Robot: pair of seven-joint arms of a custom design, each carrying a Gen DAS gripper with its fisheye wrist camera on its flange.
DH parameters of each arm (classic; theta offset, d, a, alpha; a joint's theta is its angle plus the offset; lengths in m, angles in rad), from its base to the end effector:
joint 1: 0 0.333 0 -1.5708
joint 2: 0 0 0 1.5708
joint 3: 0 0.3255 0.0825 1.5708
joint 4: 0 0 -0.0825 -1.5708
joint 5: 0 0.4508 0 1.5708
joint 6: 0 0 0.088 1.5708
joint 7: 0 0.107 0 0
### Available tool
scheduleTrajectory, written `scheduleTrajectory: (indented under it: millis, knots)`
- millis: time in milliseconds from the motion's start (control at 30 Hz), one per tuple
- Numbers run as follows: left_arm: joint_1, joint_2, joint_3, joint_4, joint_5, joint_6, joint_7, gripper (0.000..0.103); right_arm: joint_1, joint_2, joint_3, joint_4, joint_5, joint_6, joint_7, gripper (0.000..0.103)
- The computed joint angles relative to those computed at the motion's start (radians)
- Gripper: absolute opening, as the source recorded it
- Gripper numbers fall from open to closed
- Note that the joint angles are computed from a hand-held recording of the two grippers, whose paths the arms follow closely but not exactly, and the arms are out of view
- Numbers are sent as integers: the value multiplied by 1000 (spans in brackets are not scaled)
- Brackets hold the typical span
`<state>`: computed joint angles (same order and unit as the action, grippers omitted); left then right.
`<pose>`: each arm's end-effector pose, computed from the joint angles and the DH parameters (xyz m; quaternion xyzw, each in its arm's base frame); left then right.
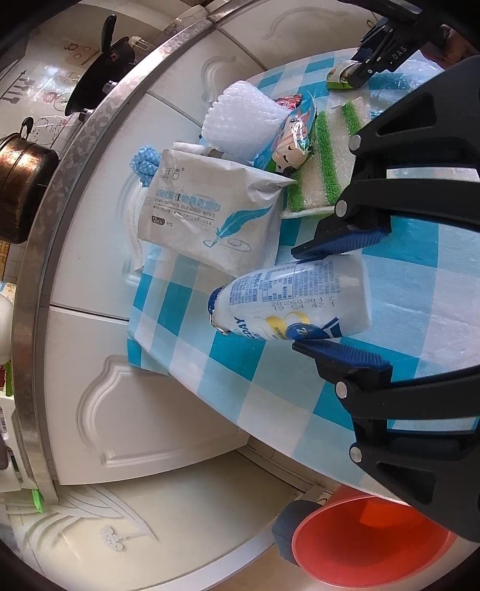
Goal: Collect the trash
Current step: 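Carry bottle and snack bag to the red bucket and release both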
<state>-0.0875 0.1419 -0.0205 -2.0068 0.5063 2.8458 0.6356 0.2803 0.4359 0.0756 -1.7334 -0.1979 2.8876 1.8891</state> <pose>0.6762 -0.0987 0.4354 -0.7754 0.5167 -0.2806 0.2303 0.7176 0.2714 0.3850 -0.7215 0.5951 -0.1913 0.2979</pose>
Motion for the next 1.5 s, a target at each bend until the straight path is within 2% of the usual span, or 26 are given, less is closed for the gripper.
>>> scheduleTrajectory:
  millis: [67,100,367,433,600,833,967,1033,1133,1400,1500]
  knots:
    - [-3,-21,5,-21,26,7,-21,45,3,-5,-5,-9,-4,7,7,46]
    - [-1,-32,5,-33,37,10,-29,45,5,-9,-9,-15,-6,10,14,39]
    - [50,-133,-29,-110,235,-18,-189,45,36,-65,-41,-89,-58,75,87,39]
    - [73,-164,-46,-131,287,-39,-231,45,30,-81,-26,-100,-59,89,85,39]
    - [140,-241,-86,-198,345,-60,-284,45,-4,-113,57,-110,-5,114,2,39]
    - [244,-358,-134,-305,391,-106,-332,45,-91,-93,289,-41,231,94,-312,39]
    - [301,-427,-149,-377,387,-122,-338,46,-91,-47,383,34,337,40,-477,39]
    - [328,-454,-155,-409,375,-125,-335,46,-72,-12,414,87,376,-4,-541,39]
    - [362,-486,-161,-445,344,-140,-312,46,-15,47,421,176,404,-76,-602,39]
    - [435,-534,-166,-530,258,-155,-244,46,211,216,323,435,388,-247,-648,39]
    - [463,-543,-173,-556,245,-150,-236,46,266,262,299,499,384,-295,-660,39]
